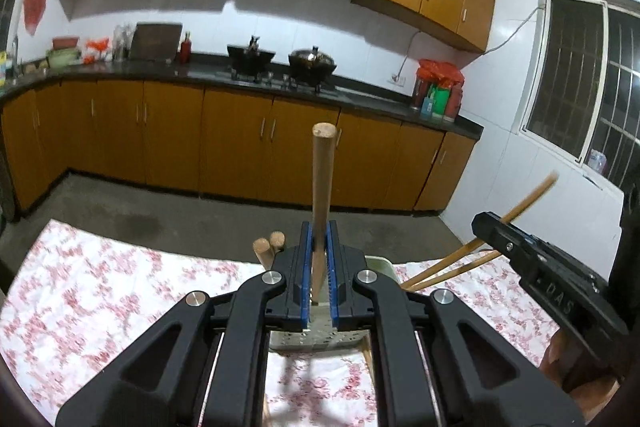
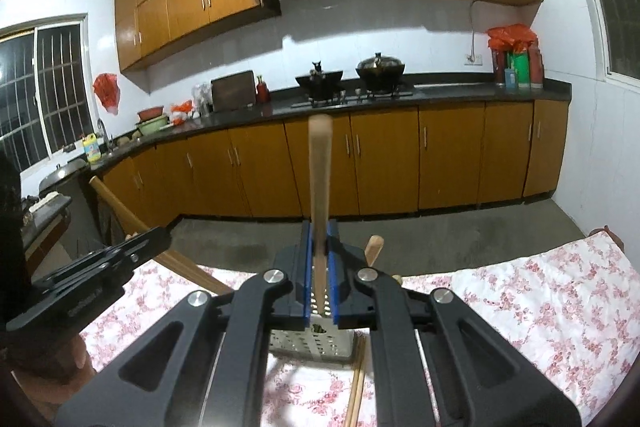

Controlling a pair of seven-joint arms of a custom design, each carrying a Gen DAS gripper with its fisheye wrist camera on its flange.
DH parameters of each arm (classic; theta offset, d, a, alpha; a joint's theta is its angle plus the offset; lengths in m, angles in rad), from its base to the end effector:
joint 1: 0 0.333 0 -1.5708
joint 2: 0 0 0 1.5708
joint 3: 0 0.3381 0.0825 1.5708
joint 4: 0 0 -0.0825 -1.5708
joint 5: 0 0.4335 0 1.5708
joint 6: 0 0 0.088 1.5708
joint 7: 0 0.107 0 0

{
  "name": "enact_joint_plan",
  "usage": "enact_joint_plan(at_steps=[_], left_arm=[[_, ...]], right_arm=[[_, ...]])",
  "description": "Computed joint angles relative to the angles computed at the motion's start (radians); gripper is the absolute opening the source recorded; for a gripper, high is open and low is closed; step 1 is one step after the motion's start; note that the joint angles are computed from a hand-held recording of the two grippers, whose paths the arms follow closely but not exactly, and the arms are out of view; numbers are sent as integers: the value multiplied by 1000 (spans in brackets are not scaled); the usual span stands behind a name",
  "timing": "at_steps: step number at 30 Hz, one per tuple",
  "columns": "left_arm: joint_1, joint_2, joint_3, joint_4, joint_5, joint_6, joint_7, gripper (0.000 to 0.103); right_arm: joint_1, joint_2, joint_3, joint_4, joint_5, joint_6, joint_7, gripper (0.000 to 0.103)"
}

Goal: Organize utensils
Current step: 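Open both tools to drop the chopsticks into the green caddy, then lower the right tool onto a chopstick and close it while the left tool grasps one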

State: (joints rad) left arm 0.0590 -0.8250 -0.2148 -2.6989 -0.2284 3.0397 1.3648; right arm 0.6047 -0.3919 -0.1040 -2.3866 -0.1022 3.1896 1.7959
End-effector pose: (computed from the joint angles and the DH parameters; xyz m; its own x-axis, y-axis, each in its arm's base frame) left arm 0.3779 -0.0588 0.6041 0.0650 -0.9671 0.2459 -0.3975 -0.2511 -0.8826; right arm 0.4448 0.2460 0.6152 0.4450 -0.8820 -0.1551 -0.3980 -0.0396 -0.9165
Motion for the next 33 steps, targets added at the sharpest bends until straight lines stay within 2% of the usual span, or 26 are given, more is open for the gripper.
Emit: enact_joint_plan(at_steps=[2, 3, 4, 6, 9, 12, 16, 18, 20, 21, 22, 23, 26, 30, 33], left_arm=[[-9, -4, 7, -5, -4, 7, 2, 10], [-9, -10, 7, -9, -3, 10, 5, 16], [-3, -20, 2, -14, -1, 15, 4, 28], [18, -46, -19, -25, 1, 31, -8, 38], [29, -91, -27, -45, 2, 43, -14, 39], [43, -151, -34, -77, -3, 50, -29, 40], [70, -256, -45, -145, -17, 28, -70, 40], [105, -320, -72, -189, -15, -4, -106, 40], [124, -363, -90, -223, 0, -54, -131, 40], [124, -375, -91, -238, 10, -83, -139, 40], [126, -381, -97, -251, 22, -111, -148, 40], [129, -385, -109, -266, 38, -151, -158, 40], [79, -360, -82, -296, 61, -231, -175, 40], [27, -317, -60, -324, 85, -287, -187, 38], [-7, -289, -42, -338, 94, -308, -184, 35]], right_arm=[[-24, -14, 19, -14, -5, 17, 8, 22], [-44, -21, 35, -19, -11, 34, 20, 29], [-59, -31, 47, -26, -18, 44, 32, 32], [-74, -58, 48, -45, -31, 65, 55, 34], [-156, -101, 97, -78, -53, 87, 106, 37], [-288, -146, 176, -121, -70, 70, 168, 38], [-320, -157, 159, -168, -89, -28, 215, 38], [-290, -137, 121, -181, -85, -100, 214, 38], [-196, -113, 36, -191, -43, -160, 170, 35], [-128, -97, -19, -202, 3, -199, 117, 28], [-94, -88, -41, -206, 29, -219, 90, 21], [-40, -77, -80, -218, 75, -244, 40, 19], [86, -70, -163, -256, 198, -261, -87, 14], [146, -61, -177, -285, 289, -262, -185, 13], [133, -51, -133, -282, 317, -270, -210, 13]])
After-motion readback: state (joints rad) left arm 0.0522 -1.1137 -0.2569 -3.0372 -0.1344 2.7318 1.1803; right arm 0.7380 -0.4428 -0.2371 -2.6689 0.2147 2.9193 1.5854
